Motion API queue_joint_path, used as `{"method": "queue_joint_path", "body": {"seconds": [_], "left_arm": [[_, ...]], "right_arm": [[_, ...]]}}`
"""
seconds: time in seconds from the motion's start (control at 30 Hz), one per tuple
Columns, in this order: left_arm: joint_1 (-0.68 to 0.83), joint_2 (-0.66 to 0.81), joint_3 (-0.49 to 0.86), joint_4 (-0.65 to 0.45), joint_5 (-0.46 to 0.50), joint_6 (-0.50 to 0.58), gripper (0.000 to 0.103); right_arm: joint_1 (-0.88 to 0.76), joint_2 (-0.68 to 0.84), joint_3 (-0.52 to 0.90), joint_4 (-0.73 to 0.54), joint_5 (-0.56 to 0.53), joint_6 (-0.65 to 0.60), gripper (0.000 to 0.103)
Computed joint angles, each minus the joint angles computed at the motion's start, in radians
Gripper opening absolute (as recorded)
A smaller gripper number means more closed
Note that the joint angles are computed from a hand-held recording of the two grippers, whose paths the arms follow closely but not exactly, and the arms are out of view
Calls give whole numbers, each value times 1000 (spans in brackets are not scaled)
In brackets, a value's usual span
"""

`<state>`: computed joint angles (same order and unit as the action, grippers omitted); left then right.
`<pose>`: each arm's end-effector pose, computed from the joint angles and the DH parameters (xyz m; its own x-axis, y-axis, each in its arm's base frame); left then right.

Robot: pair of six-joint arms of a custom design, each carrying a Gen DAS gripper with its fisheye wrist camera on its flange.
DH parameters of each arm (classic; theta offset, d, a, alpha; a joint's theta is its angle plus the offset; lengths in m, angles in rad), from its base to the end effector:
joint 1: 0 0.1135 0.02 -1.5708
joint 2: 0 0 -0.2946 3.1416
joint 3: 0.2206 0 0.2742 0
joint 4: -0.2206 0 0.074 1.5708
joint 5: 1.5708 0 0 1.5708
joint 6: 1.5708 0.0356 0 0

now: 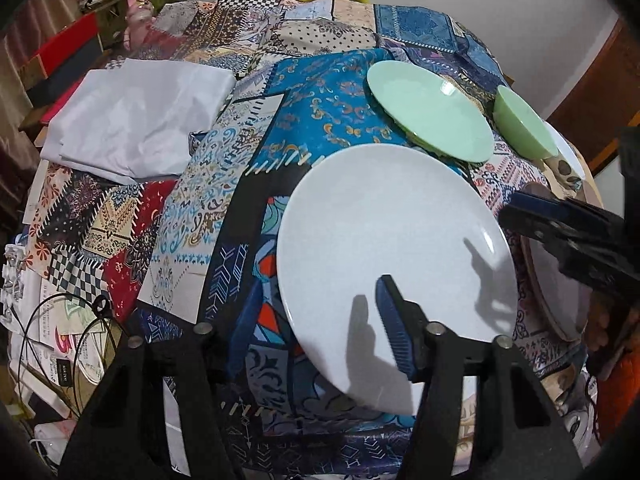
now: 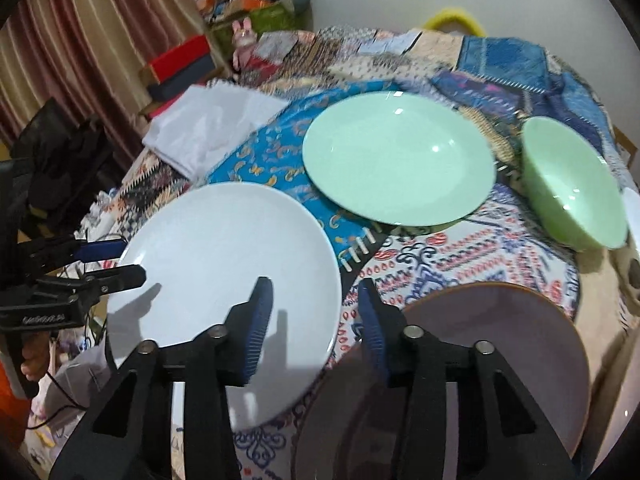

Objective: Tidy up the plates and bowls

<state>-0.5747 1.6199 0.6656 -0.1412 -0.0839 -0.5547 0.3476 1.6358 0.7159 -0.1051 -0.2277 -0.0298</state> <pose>0.2435 -0.1542 0.1268 -0.9028 -0.0406 -0.4282 0.0400 0.9833 -0.1777 0.2844 0.1116 0.1381 -0.7901 -0.3171 -0.5246 -0.4658 0.8670 0.1774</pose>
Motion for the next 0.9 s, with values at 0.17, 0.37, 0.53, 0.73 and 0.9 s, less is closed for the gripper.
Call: {"method": "queue_joint_path", "body": {"seconds": [0.17,0.37,0.53,0.73,0.9], "left_arm": [[0,6,-17,24,24,10,43],[11,-5,-33,42,31,21,39],[27,-8,-37,44,29,31,39],[73,-27,-72,57,65,36,39],[73,-37,-114,82,98,22,39]], "right_arm": [[14,55,42,-33,28,-12,33],[24,97,71,-69,41,-18,27],[37,92,74,-76,42,23,27],[58,77,48,-54,4,67,27],[72,74,29,-40,-6,81,27]]}}
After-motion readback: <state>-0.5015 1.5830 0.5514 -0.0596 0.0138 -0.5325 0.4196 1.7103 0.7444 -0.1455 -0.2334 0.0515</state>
